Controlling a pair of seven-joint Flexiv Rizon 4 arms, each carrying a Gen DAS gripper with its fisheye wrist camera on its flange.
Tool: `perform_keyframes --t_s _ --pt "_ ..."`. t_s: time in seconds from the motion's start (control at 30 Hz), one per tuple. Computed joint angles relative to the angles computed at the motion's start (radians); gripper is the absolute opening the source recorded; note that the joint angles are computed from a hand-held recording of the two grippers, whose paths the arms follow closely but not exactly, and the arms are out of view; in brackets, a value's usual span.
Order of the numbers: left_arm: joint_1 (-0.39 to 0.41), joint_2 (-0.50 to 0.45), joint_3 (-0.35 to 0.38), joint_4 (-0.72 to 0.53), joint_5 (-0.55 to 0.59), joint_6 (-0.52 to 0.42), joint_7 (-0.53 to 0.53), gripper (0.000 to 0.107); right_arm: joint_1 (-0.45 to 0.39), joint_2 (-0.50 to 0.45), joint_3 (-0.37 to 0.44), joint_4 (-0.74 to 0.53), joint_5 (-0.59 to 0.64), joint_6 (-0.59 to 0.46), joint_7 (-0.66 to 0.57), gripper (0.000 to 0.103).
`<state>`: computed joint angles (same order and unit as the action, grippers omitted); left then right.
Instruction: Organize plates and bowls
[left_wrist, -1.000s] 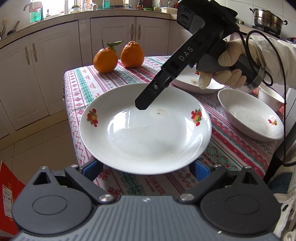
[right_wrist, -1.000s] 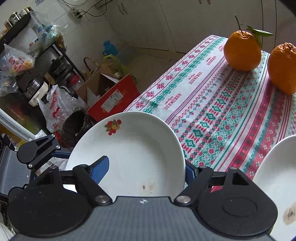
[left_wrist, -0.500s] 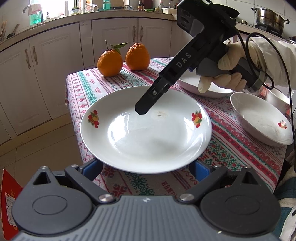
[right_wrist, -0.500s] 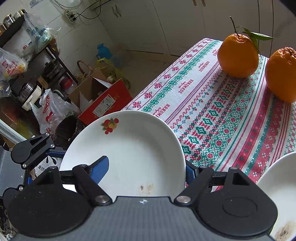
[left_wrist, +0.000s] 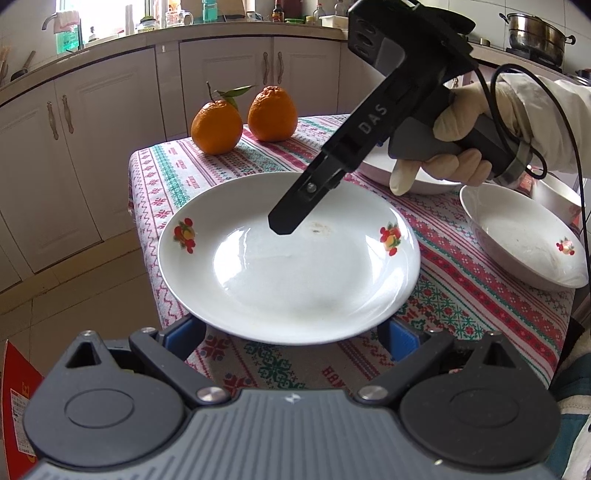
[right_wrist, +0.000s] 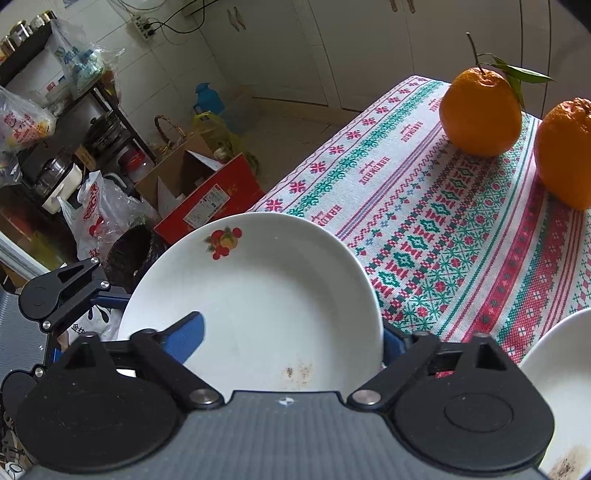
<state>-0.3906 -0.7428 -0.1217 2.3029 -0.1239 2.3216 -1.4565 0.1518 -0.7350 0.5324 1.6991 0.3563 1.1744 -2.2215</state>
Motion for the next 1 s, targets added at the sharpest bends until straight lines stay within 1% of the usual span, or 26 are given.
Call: perform_keyframes --t_s 0.1,0.3,0.4,0.47,0.5,0.57,0.7,0.83,0.9,1.0 --pt "0.005 0.001 -0.005 0.003 0.005 0.002 -0.01 0.099 0.003 0.019 -0.006 0.017 -0.004 0.008 0.0 0.103" --pt "-0.026 0.011 0.013 0.009 -0.029 0.003 0.001 0.099 -0.016 0.085 -0.003 0.084 0.01 0.054 -0.007 0.103" --pt "-0.044 0.011 0.019 0.012 -0.052 0.009 0.004 0.099 -0.045 0.131 0.015 0.133 0.04 0.089 -0.016 0.103" --pt "-0.051 0.012 0.017 0.019 -0.065 0.014 -0.003 0.099 -0.081 0.166 0.044 0.168 0.074 0.112 -0.041 0.103" --pt "-0.054 0.014 0.016 0.025 -0.069 0.016 -0.007 0.099 -0.1 0.189 0.059 0.191 0.096 0.128 -0.057 0.103" --pt "-0.094 0.023 0.03 0.042 -0.117 0.02 -0.007 0.099 -0.14 0.232 0.091 0.235 0.144 0.161 -0.1 0.103" --pt "-0.158 0.043 0.032 0.081 -0.189 0.072 -0.031 0.1 -0.21 0.313 0.144 0.317 0.261 0.234 -0.188 0.103" --pt "-0.238 0.051 0.028 0.097 -0.276 0.121 -0.037 0.101 -0.279 0.374 0.2 0.386 0.412 0.316 -0.294 0.103" --pt "-0.274 0.05 0.019 0.096 -0.316 0.145 -0.042 0.101 -0.291 0.398 0.209 0.417 0.481 0.362 -0.326 0.103" --pt "-0.303 0.038 -0.002 0.086 -0.345 0.176 -0.06 0.101 -0.381 0.42 0.274 0.438 0.628 0.376 -0.452 0.103"
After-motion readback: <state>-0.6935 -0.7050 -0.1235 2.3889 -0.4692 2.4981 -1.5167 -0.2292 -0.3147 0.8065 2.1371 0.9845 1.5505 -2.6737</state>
